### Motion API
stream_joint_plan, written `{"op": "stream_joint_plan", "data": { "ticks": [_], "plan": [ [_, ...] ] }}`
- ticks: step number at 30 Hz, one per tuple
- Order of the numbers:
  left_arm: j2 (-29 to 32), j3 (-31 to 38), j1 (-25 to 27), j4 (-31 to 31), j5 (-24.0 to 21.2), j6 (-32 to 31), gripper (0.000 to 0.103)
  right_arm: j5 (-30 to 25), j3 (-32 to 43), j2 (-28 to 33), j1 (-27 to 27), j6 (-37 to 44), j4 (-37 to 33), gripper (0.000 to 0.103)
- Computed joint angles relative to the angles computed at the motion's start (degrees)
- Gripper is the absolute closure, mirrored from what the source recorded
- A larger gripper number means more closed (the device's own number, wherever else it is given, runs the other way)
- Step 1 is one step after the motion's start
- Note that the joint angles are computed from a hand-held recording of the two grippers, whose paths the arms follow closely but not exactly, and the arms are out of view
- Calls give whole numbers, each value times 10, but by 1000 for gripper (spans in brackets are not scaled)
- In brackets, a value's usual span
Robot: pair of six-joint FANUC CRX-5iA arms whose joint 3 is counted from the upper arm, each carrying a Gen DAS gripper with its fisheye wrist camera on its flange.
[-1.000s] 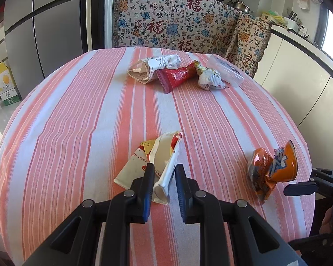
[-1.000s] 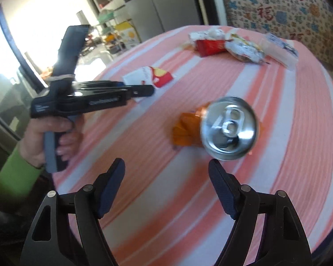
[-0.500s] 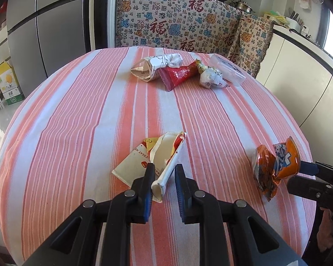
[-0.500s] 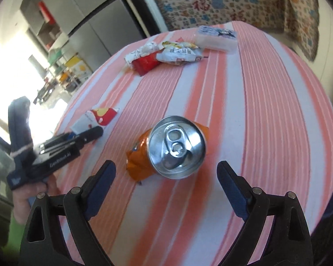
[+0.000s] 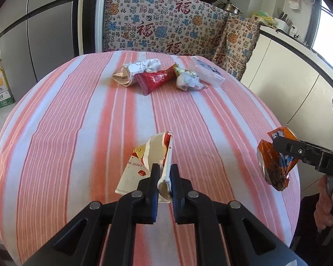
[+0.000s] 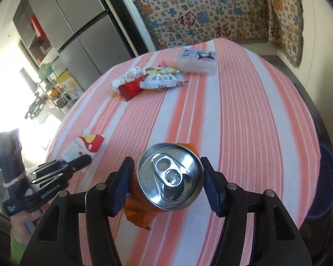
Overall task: Collect trash
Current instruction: 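Carry wrapper and orange can over the blue wastebasket and open both tools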
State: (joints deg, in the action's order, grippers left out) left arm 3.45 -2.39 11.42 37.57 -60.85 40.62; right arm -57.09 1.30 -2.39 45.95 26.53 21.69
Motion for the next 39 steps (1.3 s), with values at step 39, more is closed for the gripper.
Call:
{"op": "stream_joint_plan", "data": {
  "ticks": [39],
  "plan": [
    [217,272,-373,-1,-86,105,94,-83,-128,-179,-370,127,-64,41]
  ]
}}
